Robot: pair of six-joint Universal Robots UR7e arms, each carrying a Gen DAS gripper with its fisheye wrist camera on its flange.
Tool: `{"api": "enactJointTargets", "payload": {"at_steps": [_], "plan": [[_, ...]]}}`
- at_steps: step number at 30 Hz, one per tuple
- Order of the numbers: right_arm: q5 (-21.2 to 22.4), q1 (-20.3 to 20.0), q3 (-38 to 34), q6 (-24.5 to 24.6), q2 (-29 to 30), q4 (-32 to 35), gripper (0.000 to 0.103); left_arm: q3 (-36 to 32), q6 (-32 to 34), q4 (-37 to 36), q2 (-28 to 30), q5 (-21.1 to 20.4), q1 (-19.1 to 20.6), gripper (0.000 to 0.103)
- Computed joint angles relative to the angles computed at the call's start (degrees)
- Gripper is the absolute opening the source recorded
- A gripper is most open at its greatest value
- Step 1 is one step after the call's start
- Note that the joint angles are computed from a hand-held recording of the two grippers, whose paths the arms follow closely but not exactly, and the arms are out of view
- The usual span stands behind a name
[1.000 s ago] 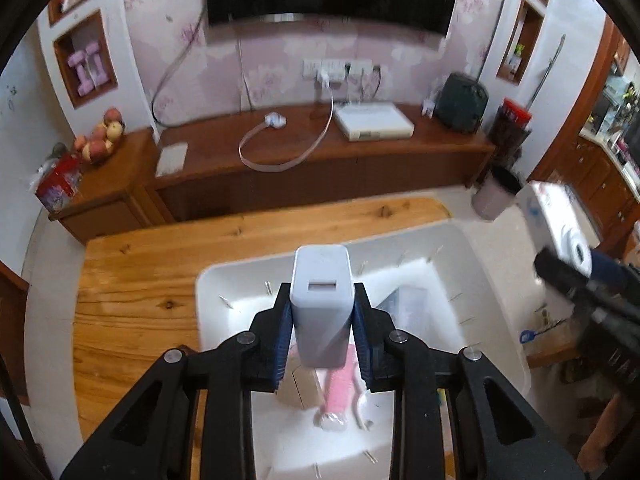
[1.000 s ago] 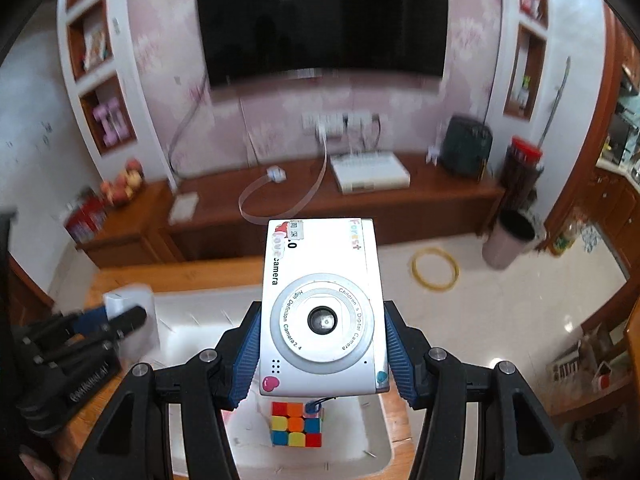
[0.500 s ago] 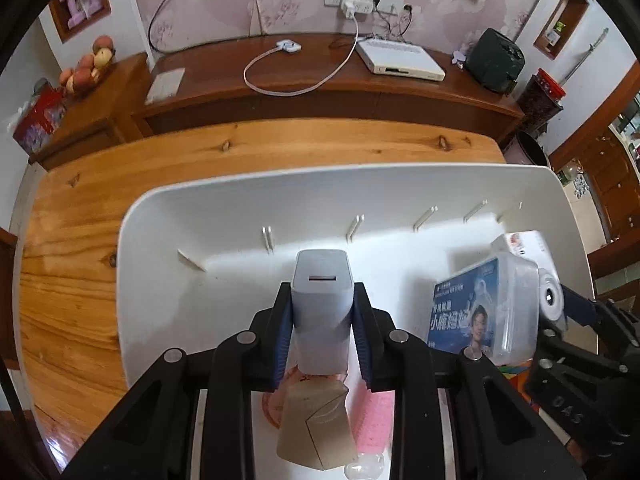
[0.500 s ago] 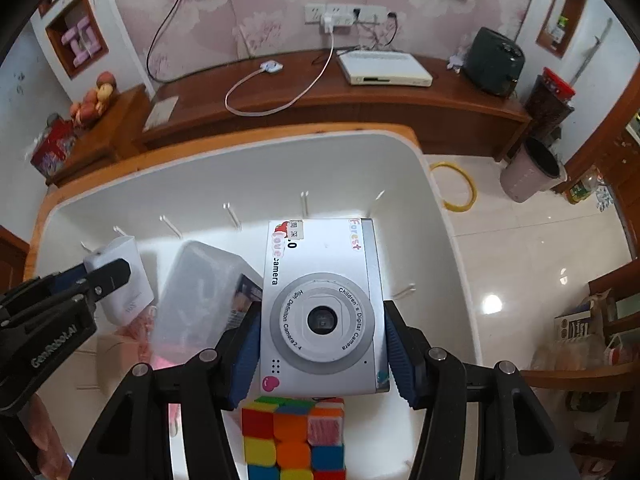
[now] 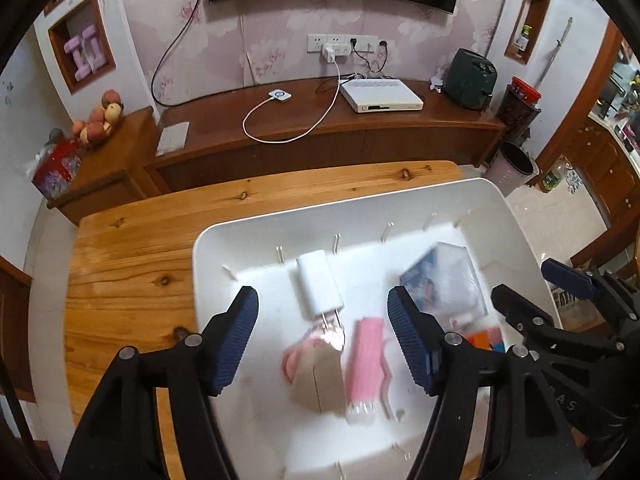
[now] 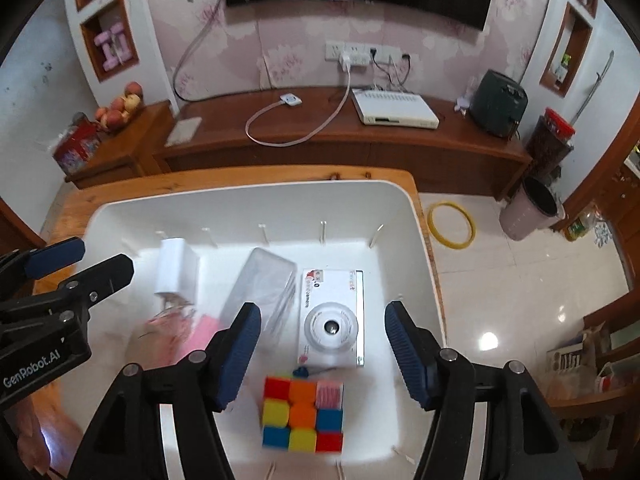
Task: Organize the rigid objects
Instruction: 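Carry the white charger and white photo device into the white tray and release both, then move both tools back over the black charger and green-gold jar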
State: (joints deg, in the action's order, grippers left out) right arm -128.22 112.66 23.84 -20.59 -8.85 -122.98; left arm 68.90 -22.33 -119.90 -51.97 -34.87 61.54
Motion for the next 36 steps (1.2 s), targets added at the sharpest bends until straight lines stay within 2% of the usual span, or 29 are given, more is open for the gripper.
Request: {"api": "enactJointTargets", "payload": {"at_steps": [9, 19, 27, 36], "plan": [[2.1, 1.7, 23.2, -1.4, -14.3, -12.3, 0.065, 8.8, -3.7, 1.3, -7.1, 1.3, -4.8, 0.071], [3.8, 3.4, 41.5, -2.5, -26.0, -21.3, 0.065, 17.0, -7.9, 3.8, -13.1, 2.5, -10.0, 0.072], [5.0, 4.5, 52.2, -4.2, -32.5, -27.6, 0.065, 23.6, -10.1, 1.6, -16.9, -0.8, -12.3, 0.072], [5.7, 4.5, 61.2, -5.5, -36.6, -33.8, 0.066, 31.9, -12.1, -3.8, -20.2, 0.1, -14.2, 0.072]]}}
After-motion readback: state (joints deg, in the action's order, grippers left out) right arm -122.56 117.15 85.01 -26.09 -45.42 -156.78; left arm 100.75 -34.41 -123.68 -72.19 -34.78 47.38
